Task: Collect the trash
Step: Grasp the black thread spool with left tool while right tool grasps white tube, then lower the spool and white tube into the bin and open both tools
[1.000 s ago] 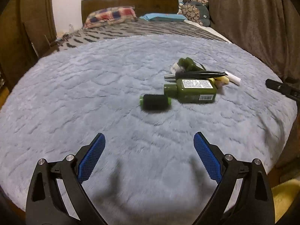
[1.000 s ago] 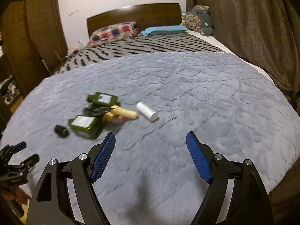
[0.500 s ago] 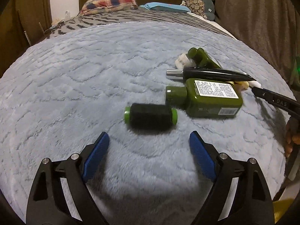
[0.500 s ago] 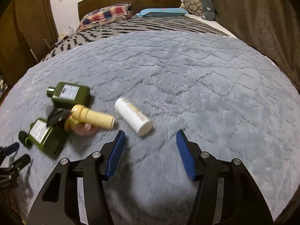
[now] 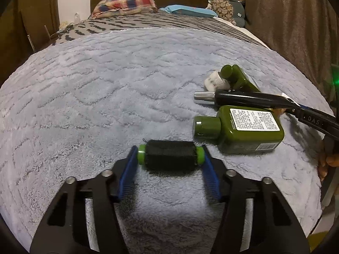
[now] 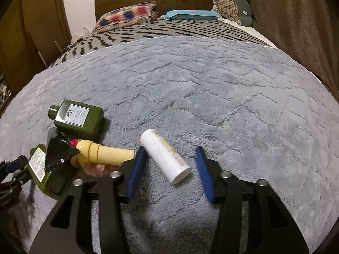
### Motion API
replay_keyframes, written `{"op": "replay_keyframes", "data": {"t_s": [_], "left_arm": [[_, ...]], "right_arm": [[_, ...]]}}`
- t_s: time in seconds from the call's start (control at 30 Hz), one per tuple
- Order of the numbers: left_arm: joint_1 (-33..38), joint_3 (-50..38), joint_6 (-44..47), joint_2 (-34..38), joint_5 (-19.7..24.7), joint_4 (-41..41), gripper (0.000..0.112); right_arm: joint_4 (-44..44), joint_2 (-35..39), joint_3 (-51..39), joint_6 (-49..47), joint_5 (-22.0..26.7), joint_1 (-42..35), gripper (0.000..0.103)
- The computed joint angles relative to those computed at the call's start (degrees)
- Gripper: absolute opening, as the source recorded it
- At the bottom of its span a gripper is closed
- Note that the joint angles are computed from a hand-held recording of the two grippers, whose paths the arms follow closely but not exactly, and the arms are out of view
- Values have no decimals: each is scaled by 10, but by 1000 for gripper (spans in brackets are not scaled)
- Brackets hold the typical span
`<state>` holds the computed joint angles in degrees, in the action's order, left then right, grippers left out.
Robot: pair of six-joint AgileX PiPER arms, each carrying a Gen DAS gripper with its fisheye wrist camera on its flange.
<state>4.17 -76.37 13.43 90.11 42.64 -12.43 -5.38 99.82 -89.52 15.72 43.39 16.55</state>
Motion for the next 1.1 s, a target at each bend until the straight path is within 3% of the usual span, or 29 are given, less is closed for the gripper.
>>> {"op": "replay_keyframes", "data": {"t_s": [0.13, 0.43, 0.7, 0.9, 1.1], "left_arm": [[8, 13, 23, -12, 0, -23, 52], [29, 77, 69, -75, 5, -55, 52], [59, 155, 121, -180, 51, -100, 52], [80, 210, 148, -312, 99, -128, 52], [90, 233, 159, -425, 168, -148, 52]], "right_arm": [[4, -18, 20, -7, -9, 1, 23], [-8, -100, 102, -9, -2, 32, 21], [-51, -207, 183, 42, 3, 104, 21], [-102, -311, 234, 126, 36, 201, 21], [-194, -403, 266, 270, 107, 344, 21]]}}
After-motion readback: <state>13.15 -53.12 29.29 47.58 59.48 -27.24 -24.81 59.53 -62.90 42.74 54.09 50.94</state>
